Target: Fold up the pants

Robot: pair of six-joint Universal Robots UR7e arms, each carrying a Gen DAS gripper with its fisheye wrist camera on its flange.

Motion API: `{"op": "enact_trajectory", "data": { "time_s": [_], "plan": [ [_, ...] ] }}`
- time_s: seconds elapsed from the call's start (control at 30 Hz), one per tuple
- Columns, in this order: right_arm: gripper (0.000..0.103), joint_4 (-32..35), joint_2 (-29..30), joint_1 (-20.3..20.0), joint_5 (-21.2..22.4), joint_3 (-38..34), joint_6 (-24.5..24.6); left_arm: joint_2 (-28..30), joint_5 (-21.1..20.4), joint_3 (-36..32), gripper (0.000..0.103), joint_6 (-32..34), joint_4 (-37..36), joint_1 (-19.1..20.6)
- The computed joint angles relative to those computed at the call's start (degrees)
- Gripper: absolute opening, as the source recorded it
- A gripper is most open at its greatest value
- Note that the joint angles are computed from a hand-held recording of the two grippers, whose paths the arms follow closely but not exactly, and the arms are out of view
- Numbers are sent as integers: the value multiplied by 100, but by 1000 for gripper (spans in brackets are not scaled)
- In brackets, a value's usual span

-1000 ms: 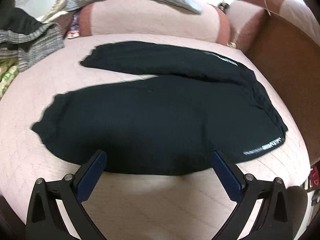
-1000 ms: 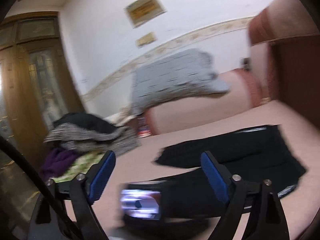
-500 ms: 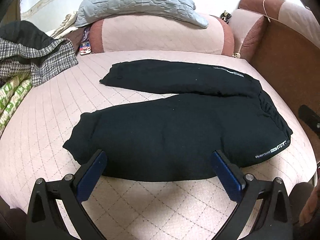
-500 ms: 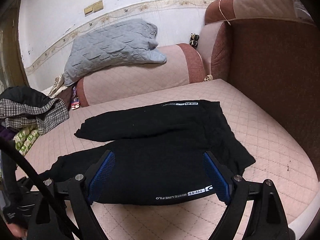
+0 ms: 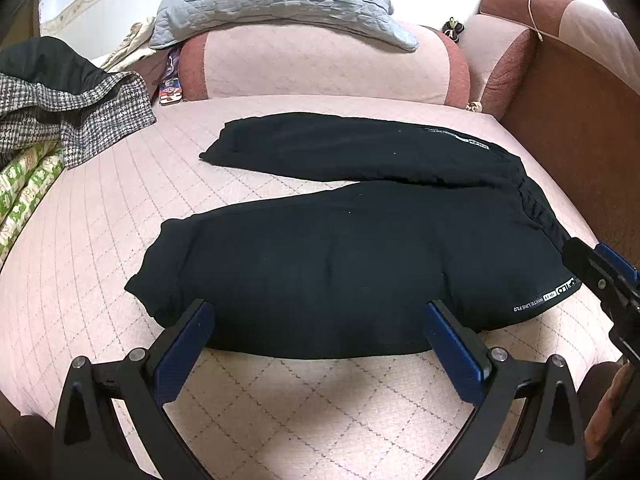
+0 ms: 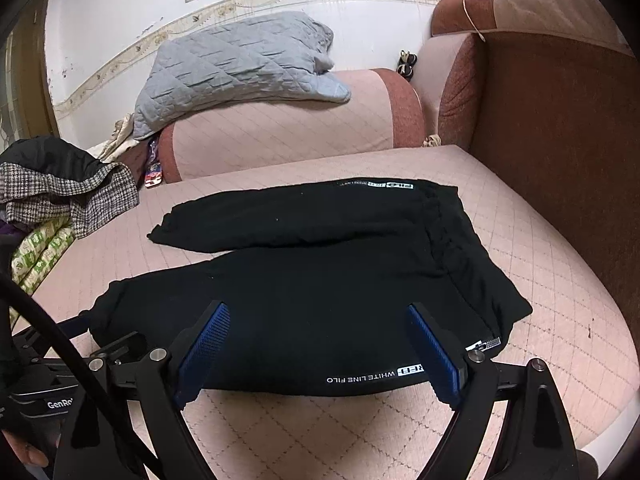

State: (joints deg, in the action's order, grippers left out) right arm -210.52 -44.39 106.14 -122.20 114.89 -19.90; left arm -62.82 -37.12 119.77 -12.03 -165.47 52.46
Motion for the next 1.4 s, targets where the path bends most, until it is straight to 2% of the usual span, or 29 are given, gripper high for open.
{"op": "enact_trajectory", "data": {
  "time_s": [0.57, 0.67, 0.77, 0.83, 0.93, 1.07, 1.17, 1.23, 1.4],
  "plan": [
    [92, 237, 138, -11, -164, -214, -167, -82, -70, -49, 103, 44, 58, 134],
    [92, 329, 105, 1, -250, -396, -386, -204, -295, -114, 103, 390, -274, 206],
    [92, 732, -42, -101, -166, -672, -566, -330, -744, -349, 103, 908, -555, 375],
    [92, 1170, -120, -202, -126, -961, -631, -364, -971, -698, 103, 1096, -257, 533],
    [92, 1978, -134, -379, -77, -1508, -677, -197, -1036, -1415, 103, 1326, 268, 788],
    [92, 3560, 49, -686, 165, -2591, -135, 320, -1054, -2469, 103, 1696, 752, 1158],
    [92, 4181, 411, -794, 160, -3405, 39, 836, -1220, -3402, 103, 1828, 1234, 1519],
    [92, 4606, 767, -834, 90, -4114, 17, 1232, -1516, -4172, 103, 1706, 1743, 1818],
    [92, 5822, 1780, -873, -51, -6007, -553, 2050, -2232, -5718, 103, 1393, 2584, 2361]
  ]
}}
